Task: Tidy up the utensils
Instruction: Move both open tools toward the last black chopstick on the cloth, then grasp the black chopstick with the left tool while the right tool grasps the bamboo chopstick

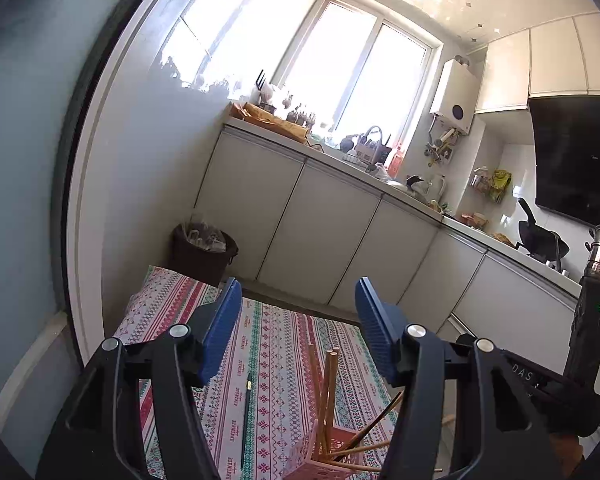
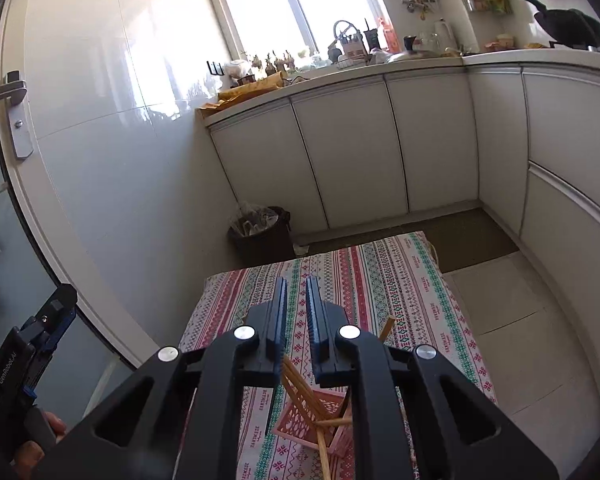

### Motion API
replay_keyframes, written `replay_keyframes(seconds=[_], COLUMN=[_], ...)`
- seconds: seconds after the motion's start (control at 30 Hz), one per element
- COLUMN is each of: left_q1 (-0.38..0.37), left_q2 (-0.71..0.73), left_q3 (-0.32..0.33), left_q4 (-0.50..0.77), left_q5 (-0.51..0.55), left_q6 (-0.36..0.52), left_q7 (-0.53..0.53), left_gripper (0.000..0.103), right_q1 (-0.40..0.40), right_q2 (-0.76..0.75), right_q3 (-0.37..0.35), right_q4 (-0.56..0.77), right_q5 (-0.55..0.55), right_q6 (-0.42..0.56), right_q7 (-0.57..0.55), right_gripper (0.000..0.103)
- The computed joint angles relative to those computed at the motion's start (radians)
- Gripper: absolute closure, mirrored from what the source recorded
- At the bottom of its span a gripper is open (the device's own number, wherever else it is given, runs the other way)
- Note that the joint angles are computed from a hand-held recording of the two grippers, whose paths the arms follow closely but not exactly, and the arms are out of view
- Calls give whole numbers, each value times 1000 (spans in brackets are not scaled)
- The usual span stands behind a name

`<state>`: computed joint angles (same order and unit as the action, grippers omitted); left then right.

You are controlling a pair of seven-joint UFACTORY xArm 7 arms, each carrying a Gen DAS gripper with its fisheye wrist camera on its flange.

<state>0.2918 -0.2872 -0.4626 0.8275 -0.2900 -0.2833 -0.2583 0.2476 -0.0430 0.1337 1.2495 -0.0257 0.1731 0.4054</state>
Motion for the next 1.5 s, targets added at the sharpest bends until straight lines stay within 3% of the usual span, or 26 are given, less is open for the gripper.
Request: replay_keyframes(seconds=[0.03, 0.1, 0.13, 0.27, 0.43, 0.5, 0.6, 0.73, 0.87, 0.93, 1.0, 1.07, 1.23, 1.33, 1.47, 1.5], left_q1=[12, 41, 44, -11, 15, 52, -1, -100, -129, -142, -172, -219, -293, -306, -330, -338], left_q2=[-1, 0, 4, 29, 42, 58, 129, 277, 465, 565, 663, 754, 983, 1075, 1117, 1123], left_q3=[-10, -31, -31, 33, 26, -1, 50, 150, 212, 236, 263, 304, 363, 367, 390, 400], left_q4=[1, 12, 17, 36, 61, 89, 142, 258, 448, 567, 687, 800, 1091, 1217, 1259, 1270], left_q5=[-6, -6, 5, 51, 129, 187, 217, 80, 37, 22, 40, 77, 102, 101, 129, 146], left_q6=[7, 40, 60, 124, 203, 279, 384, 572, 765, 865, 931, 990, 1111, 1155, 1160, 1167], left_q7=[1, -4, -16, -60, -110, -134, -113, 39, 91, 113, 129, 110, 129, 135, 132, 130], left_gripper=[45, 45, 45, 45, 34, 28, 28, 28, 28, 40, 49, 51, 83, 84, 84, 93], right_q1=[1, -1, 1, 13, 89, 138, 210, 198, 282, 350, 345, 357, 256, 191, 122, 103], right_q2=[-10, -31, -43, -92, -167, -214, -298, -363, -341, -307, -262, -232, -218, -202, -173, -166], right_q3=[-2, -7, -12, -35, -120, -171, -245, -283, -412, -499, -535, -571, -482, -441, -396, -380], right_q4=[-12, -34, -48, -91, -159, -204, -310, -429, -492, -503, -487, -462, -461, -456, -441, -439], right_q5=[15, 33, 58, 137, 306, 388, 481, 499, 617, 737, 806, 895, 848, 822, 817, 806], right_q6=[-16, -48, -68, -100, -118, -125, -166, -133, -82, -56, 25, 81, 70, 97, 144, 151], right_q7=[-7, -5, -15, -63, -168, -217, -262, -232, -274, -334, -349, -408, -393, -368, -343, -326], right_gripper=[88, 64, 60, 59, 51, 48, 36, 27, 23, 23, 24, 24, 24, 24, 24, 24])
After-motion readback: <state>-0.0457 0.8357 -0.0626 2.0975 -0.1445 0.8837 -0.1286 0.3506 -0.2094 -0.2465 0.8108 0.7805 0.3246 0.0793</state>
